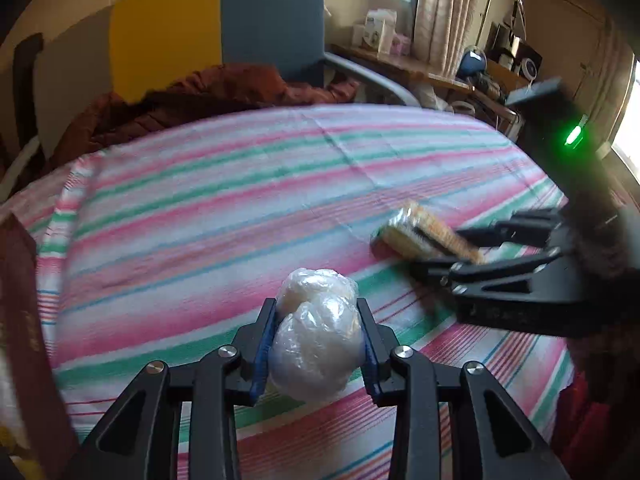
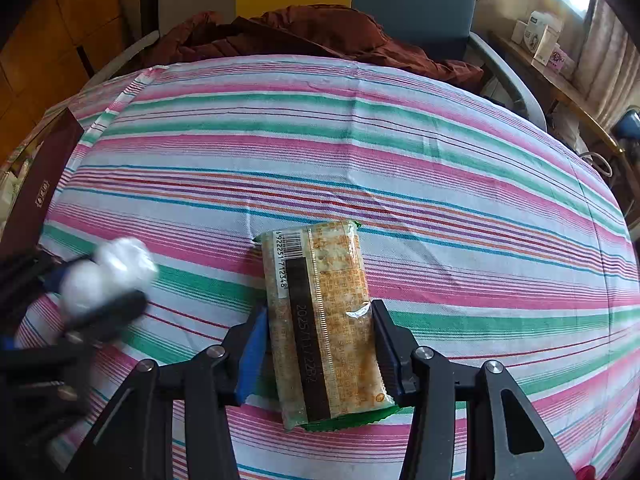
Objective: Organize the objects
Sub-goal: 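Carry the cracker packet and plastic bag into the gold tray and release both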
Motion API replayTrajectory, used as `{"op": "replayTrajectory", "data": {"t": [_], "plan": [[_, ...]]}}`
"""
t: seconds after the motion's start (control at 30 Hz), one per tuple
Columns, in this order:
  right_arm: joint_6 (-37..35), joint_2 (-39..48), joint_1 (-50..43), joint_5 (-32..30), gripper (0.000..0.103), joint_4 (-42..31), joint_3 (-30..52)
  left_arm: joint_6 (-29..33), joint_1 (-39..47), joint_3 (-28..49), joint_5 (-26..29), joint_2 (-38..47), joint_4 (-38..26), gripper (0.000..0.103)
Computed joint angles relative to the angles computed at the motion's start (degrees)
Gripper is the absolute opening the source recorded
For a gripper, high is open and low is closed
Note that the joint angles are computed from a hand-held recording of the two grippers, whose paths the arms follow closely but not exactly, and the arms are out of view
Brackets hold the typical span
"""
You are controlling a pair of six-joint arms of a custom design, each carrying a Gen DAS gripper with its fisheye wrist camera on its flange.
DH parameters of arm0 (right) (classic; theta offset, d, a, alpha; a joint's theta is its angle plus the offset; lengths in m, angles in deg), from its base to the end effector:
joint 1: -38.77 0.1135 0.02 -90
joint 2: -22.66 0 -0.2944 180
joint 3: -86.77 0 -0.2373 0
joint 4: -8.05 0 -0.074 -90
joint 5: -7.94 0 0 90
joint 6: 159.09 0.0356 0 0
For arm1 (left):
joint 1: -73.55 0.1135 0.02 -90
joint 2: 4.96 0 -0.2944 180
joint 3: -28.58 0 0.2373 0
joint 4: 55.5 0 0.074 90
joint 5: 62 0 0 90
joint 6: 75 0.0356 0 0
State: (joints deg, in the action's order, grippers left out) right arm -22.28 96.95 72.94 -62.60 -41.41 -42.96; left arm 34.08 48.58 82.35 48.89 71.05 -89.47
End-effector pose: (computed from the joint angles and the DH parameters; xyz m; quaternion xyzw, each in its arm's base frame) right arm 0.1619 0.0956 0.1972 0.1315 0.9668 -0.0353 0.2163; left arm 0.2014 -0.1078 0.2202 0.4017 0.8526 -0.1879 0.2765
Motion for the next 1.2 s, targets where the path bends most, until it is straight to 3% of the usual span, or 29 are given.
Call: {"op": "replayTrajectory", "data": {"t": [0.27,0.53,0.8,1.2], "plan": [[2.0,2.5,2.4,-1.0,0.05,1.3,1.4,7.7,11.0,5.8,5.8,-9.5,-12.0,0.037],[7.0,7.8,6.9,-0.3,0.05,-1.3,6.2,18.1,26.3,10.2,13.1,-11.2,-20.3,0.037],[13.5,14.3,13.1,-1.2,0.049,-1.0,13.3,27.9,40.7,14.3,19.0,-7.2,-26.4,0.037],[18.1,20.7,21.6,3.3,0.049,-3.6,28.3,40.3,58.6,24.9,26.1,5.7,-36.8,0.037]]}}
